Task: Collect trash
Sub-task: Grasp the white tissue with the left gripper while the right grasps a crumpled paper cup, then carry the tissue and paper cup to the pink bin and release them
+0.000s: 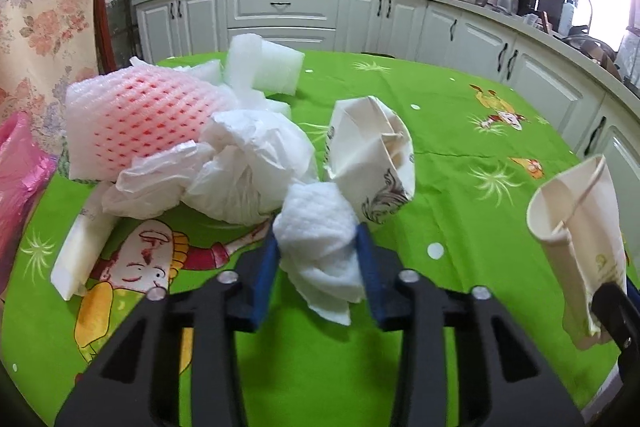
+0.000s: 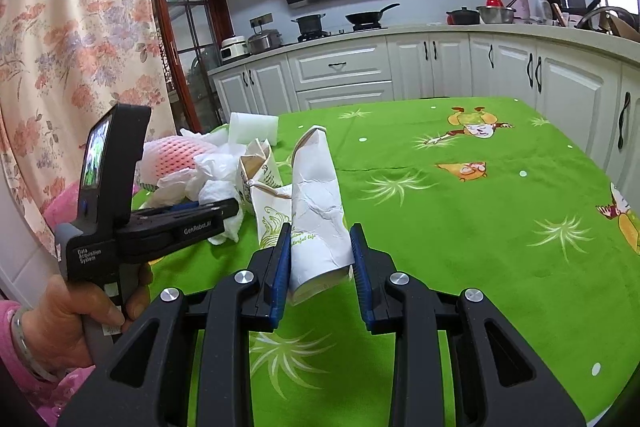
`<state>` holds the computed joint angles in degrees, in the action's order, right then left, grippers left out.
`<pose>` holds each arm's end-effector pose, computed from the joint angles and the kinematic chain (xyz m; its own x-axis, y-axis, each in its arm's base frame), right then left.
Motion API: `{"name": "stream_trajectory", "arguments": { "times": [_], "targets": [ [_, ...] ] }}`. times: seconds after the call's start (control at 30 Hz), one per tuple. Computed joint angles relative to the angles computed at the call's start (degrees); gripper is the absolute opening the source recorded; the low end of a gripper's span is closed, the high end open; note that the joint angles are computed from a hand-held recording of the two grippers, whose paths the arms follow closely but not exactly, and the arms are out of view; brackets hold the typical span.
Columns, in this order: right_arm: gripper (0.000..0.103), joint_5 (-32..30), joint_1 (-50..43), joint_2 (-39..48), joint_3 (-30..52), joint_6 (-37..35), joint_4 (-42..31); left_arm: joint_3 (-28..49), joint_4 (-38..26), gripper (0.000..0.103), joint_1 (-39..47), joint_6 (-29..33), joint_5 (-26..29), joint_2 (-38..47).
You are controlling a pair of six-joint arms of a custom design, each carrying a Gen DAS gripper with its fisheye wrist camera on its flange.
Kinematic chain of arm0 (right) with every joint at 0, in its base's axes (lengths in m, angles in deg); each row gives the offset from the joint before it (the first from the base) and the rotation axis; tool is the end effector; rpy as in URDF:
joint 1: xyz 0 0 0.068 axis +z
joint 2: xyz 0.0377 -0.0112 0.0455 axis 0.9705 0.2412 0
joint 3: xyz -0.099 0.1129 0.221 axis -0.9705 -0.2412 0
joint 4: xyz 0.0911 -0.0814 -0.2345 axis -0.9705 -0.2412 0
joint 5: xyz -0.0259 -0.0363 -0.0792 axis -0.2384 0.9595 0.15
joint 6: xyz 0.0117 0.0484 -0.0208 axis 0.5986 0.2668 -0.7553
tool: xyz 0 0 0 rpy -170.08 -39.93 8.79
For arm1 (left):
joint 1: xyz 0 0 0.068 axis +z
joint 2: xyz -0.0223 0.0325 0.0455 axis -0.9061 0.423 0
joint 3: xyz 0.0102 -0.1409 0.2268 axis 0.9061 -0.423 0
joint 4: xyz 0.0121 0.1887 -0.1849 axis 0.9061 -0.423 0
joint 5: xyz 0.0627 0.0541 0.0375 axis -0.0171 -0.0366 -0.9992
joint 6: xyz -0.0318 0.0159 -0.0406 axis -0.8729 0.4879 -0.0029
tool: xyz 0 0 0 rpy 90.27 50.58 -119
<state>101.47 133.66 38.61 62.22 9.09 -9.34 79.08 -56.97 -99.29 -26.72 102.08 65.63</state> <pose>0.1598 0.1935 0.1044 -0.2870 0.4368 -0.8526 0.5754 0.7902 0.2111 0.3788 -0.2705 0.1030 -0.4561 0.5209 -0.7215 0.7977 0.5987 -0.0720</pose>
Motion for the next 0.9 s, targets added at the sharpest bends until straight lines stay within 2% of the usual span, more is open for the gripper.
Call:
{"name": "stream_trajectory", "arguments": {
  "times": [0.03, 0.2, 0.7, 0.9],
  "targets": [
    [0.028, 0.01, 0.06, 0.22, 0.35, -0.11, -0.22, -0.97, 0.79, 0.027, 0.21, 0.12, 0.5, -0.5],
    [0.028, -0.25, 0.23, 1.71, 2.23, -1.88, 0.01, -8.21, 6.95, 0.021, 2.2, 1.54, 3.45, -4.52],
    [0.028, -2.19, -1.17, 7.21, 8.89, -12.72, 4.95, -27.69, 20.92, 0.02, 12.06, 10.36, 11.08, -15.26],
    [0.028, -2.44, -1.45, 10.55, 14.11, -19.12, 6.78, -30.98, 23.37, 0.02, 15.98, 12.07, 14.01, -17.84]
  ]
}}
